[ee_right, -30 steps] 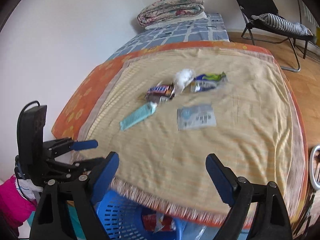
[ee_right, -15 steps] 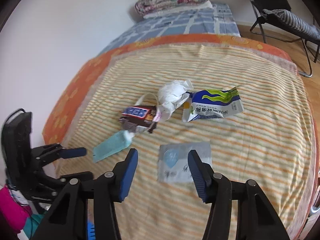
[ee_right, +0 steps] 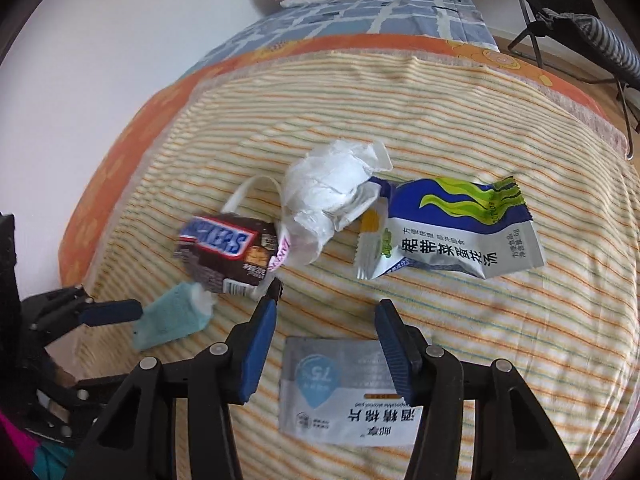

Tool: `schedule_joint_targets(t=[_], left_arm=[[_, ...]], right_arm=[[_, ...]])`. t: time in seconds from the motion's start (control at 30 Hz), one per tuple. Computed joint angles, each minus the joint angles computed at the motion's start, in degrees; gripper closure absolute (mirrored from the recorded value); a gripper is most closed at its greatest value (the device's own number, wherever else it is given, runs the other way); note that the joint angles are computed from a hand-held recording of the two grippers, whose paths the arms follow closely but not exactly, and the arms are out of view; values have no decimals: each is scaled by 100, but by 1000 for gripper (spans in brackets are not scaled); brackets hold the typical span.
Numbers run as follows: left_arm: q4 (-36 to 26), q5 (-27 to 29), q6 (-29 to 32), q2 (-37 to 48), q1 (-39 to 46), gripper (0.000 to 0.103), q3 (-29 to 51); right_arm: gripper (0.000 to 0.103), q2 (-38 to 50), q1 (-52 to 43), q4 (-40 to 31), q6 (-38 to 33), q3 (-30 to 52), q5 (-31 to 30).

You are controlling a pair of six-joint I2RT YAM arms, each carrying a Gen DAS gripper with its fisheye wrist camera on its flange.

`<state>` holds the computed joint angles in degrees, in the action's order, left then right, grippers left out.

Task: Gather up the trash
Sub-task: 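Grasp the light blue tube with the left tool while the right tool grasps the wipe packet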

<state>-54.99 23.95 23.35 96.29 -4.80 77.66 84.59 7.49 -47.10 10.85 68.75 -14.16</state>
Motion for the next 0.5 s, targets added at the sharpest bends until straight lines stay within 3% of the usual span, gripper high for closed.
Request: schedule_joint_targets(t=[0.27, 0.5], left_arm=[[25, -50, 91, 46, 18, 35, 8], [49, -153, 193, 36, -65, 40, -24]], right_arm=[[48, -134, -220, -437, -249, -18, -306], [48, -605, -653, -989, -461, -373, -1053]])
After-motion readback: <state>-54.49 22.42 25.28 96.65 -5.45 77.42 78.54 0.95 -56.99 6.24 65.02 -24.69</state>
